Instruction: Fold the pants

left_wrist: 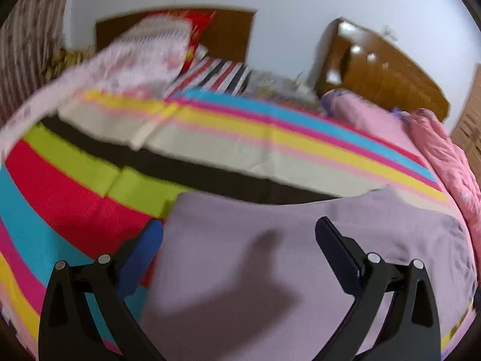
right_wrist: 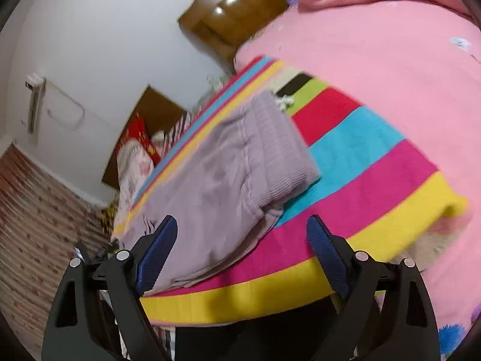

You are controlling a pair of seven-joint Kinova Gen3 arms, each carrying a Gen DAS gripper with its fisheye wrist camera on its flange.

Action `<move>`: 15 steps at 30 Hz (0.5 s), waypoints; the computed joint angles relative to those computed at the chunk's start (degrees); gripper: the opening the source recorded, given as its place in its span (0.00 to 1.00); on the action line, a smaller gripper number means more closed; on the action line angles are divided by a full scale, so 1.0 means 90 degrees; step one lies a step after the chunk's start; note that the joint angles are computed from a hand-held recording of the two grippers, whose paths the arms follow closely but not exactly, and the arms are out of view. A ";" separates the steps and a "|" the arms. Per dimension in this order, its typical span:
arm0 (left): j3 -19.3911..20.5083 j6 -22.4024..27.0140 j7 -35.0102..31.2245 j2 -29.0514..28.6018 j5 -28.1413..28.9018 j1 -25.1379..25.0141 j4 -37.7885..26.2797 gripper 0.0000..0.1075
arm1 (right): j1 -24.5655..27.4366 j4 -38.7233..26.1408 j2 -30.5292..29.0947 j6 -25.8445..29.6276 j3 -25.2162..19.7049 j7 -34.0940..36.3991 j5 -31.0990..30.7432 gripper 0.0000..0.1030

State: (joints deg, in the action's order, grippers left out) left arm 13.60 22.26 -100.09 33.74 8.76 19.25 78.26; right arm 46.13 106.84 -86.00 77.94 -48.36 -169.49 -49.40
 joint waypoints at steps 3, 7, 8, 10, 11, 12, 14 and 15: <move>0.0885 -0.0551 -0.0777 -0.0494 0.0270 -0.0435 0.0847 0.94 | 0.0136 0.0194 0.0276 -0.0334 -0.0282 0.0316 -0.0407 0.84; 0.1906 -0.0233 -0.1767 -0.0422 0.0483 -0.0874 0.1288 0.94 | 0.0405 0.0213 0.0615 -0.0596 -0.0736 0.0719 -0.0576 0.86; 0.1944 -0.0239 -0.1906 -0.0403 0.0555 -0.0855 0.1371 0.94 | 0.0452 0.0126 0.0673 -0.0529 -0.0763 0.0708 -0.0506 0.86; 0.1843 -0.0441 -0.2243 -0.0416 0.0803 -0.0725 0.1583 0.94 | 0.0622 -0.0017 0.0746 -0.0359 -0.0839 0.0627 -0.0369 0.86; 0.1689 -0.0430 -0.2259 -0.0412 0.0830 -0.0594 0.1588 0.94 | 0.0665 0.0007 0.0671 -0.0369 -0.0834 0.0576 -0.0365 0.87; 0.1530 -0.0314 -0.2171 -0.0339 0.0789 -0.0483 0.1519 0.94 | 0.0673 0.0041 0.0593 -0.0411 -0.0815 0.0540 -0.0365 0.88; 0.1542 -0.0032 -0.2308 -0.0220 0.1002 -0.0599 0.1378 0.94 | 0.0748 -0.0013 0.0551 -0.0375 -0.0844 0.0514 -0.0345 0.89; 0.1633 0.0042 -0.2450 -0.0202 0.1148 -0.0717 0.1349 0.94 | 0.0800 -0.0067 0.0608 -0.0345 -0.0881 0.0595 -0.0357 0.90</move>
